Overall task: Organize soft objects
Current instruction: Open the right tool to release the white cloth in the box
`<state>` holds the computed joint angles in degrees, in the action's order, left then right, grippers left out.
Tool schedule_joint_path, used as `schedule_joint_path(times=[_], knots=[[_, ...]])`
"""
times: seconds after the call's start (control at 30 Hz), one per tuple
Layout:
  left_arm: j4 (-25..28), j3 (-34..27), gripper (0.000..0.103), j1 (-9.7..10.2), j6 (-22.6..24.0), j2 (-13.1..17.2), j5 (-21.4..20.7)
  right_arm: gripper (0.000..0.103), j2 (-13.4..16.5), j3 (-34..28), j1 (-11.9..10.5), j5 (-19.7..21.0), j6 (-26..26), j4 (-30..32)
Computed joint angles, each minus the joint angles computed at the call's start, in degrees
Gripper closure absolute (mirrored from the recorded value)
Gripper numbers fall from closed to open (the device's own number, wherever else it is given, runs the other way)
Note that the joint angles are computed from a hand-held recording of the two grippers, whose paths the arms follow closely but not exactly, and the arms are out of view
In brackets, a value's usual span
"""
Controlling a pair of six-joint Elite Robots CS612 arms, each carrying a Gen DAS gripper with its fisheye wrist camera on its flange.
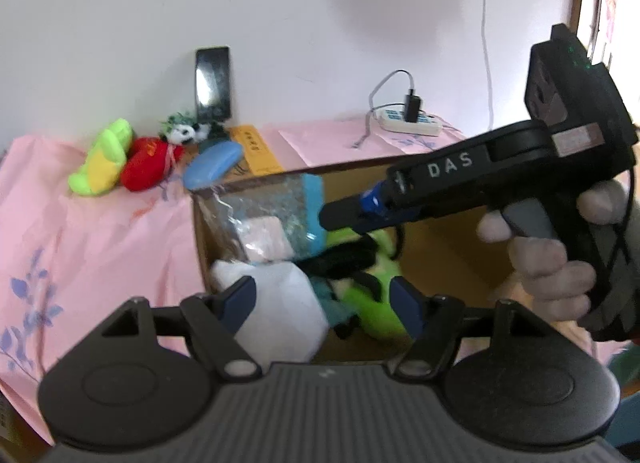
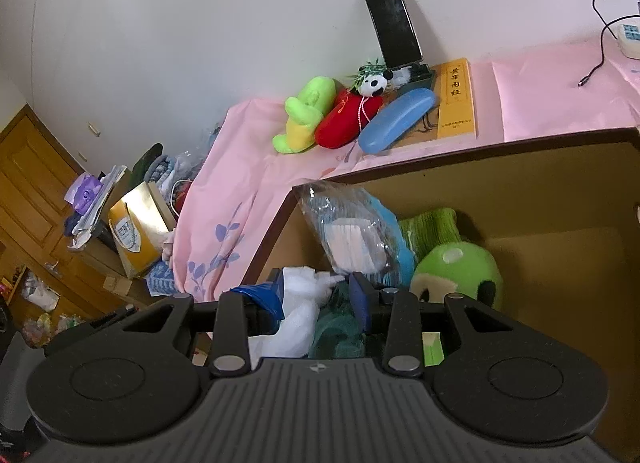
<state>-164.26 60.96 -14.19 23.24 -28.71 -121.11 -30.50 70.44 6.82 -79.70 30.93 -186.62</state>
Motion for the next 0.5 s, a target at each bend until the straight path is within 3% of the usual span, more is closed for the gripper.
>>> schedule_joint_path(times=[0.1, 0.37, 0.5], knots=[[1.5, 0.8, 0.031, 0.09, 0.3, -0.4, -1.8, 0.084, -0.4, 0.7, 0.1, 0.1, 0.4, -0.4], [-0.3, 2.2, 0.031, -0.79, -3.5, -1.4, 1.4, 0.084, -1.8, 3.0, 1.1, -2.7, -0.9, 0.4], [-0.5, 2.7, 0.031, -1.42, -6.1, -1.9, 4.7, 0.084, -2.7, 4.3, 1.8, -6.0, -1.7, 0.8]])
